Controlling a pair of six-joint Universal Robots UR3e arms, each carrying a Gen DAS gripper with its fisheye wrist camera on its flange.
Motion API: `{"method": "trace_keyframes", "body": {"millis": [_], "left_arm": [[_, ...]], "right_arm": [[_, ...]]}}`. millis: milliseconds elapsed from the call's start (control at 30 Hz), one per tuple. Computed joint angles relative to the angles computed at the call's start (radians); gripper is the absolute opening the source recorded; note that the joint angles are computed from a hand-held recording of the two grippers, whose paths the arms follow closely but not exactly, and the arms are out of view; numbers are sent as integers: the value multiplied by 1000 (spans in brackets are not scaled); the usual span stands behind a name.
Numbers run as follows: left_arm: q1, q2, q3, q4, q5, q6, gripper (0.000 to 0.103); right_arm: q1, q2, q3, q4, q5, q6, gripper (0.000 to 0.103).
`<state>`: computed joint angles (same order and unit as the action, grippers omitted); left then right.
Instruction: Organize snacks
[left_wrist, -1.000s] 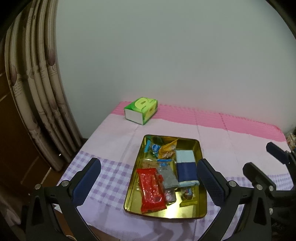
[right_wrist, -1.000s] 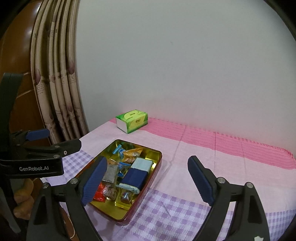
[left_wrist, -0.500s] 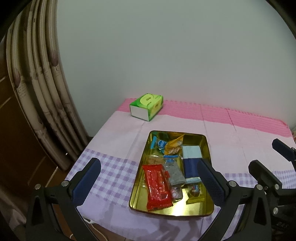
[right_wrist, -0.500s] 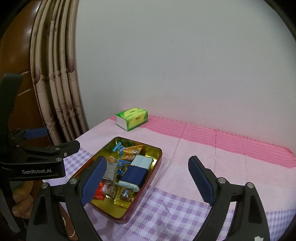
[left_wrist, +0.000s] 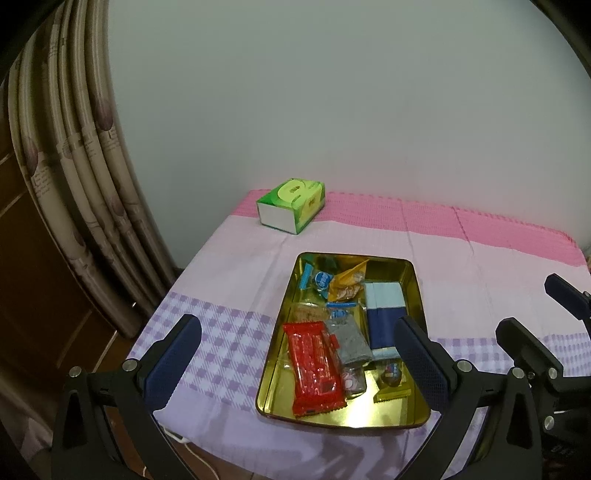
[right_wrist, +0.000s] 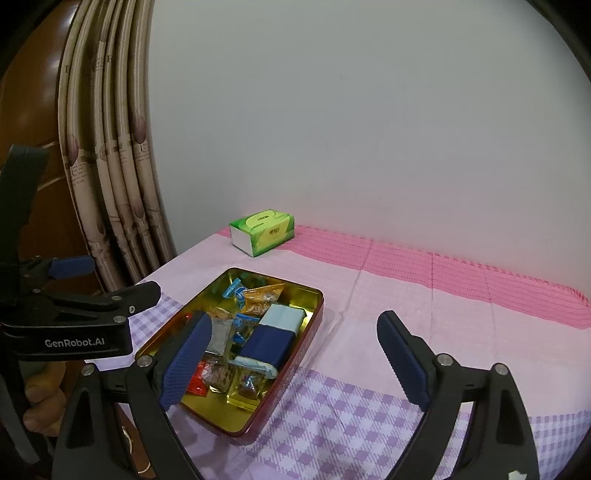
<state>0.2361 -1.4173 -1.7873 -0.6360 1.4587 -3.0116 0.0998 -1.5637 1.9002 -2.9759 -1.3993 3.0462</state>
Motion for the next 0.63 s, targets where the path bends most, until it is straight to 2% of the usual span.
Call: {"method": "trace_keyframes", "body": {"millis": [233,300,467,533,633], "left_arm": [[-8,-18,10,-15,14,8,103],[-8,-26,10,-19,7,13,103],[-19,-44,-13,30,31,4,103],[-26,-47,-16,54,53,-8,103],[-36,-62,10,27,77,-17,103]], "right_arm": [[-58,5,25,-2,43,2,93],[-124,8,45,12,78,-19,94],[-320,63,70,60,77,-139,94],[-421,117,42,99,50,-190,94],[-545,205,-31,179,38,-229,94]]}}
